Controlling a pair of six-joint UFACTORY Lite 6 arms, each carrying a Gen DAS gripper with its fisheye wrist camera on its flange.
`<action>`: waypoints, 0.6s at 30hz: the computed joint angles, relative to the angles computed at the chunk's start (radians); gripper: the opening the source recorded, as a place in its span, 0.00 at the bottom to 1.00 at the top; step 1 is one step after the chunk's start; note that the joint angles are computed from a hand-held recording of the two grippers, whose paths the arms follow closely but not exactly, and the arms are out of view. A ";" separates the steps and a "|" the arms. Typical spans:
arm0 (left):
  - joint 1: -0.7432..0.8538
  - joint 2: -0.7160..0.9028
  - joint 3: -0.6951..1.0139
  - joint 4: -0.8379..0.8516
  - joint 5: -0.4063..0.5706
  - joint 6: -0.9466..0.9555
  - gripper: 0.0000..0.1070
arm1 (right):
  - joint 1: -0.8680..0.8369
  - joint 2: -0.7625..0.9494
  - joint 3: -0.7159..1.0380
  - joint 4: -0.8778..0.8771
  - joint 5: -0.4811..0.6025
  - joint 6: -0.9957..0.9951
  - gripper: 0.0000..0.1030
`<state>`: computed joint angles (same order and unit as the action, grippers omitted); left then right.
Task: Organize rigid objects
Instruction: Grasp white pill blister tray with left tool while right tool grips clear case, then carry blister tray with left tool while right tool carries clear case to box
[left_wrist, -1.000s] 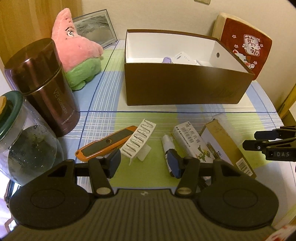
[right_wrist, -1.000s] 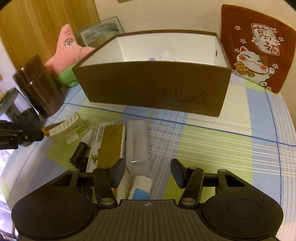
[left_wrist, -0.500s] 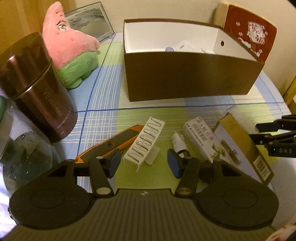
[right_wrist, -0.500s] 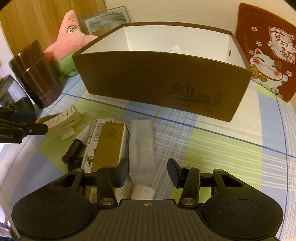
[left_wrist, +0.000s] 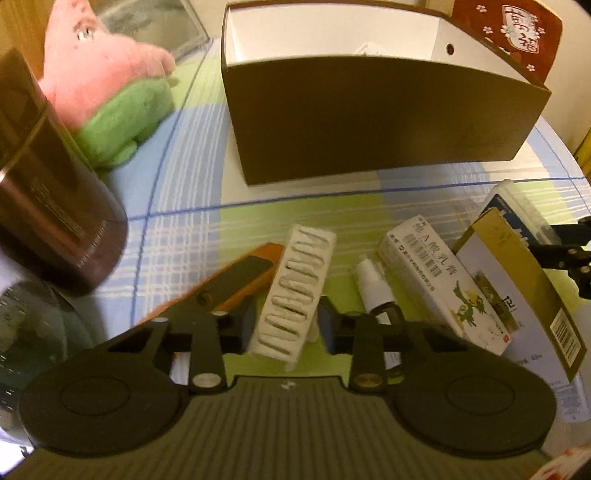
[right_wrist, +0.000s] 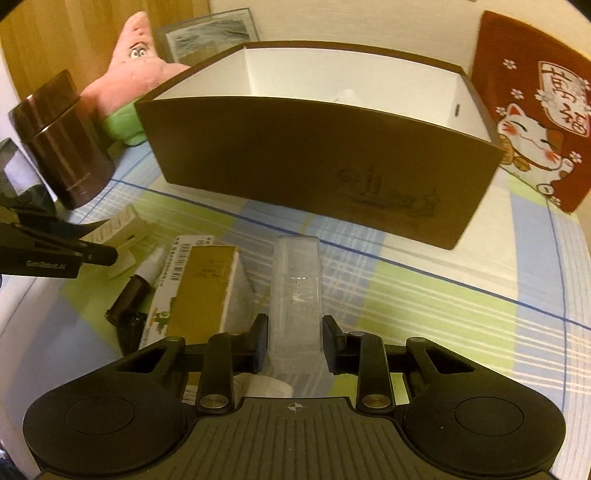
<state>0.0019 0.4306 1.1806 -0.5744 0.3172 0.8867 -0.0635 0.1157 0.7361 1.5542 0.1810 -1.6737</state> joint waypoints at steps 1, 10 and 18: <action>0.005 0.007 0.012 -0.018 0.029 0.001 0.21 | -0.005 -0.004 -0.003 -0.016 -0.002 0.014 0.27; -0.009 0.043 0.055 0.007 0.057 -0.076 0.23 | -0.005 0.012 0.034 -0.217 0.008 0.235 0.27; -0.040 0.083 0.108 0.095 0.044 -0.175 0.26 | 0.027 0.072 0.098 -0.393 -0.018 0.414 0.28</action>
<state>-0.0381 0.5136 1.2889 -0.4794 0.3612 0.7115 -0.0367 0.1874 0.8345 1.1608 0.1627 -1.2593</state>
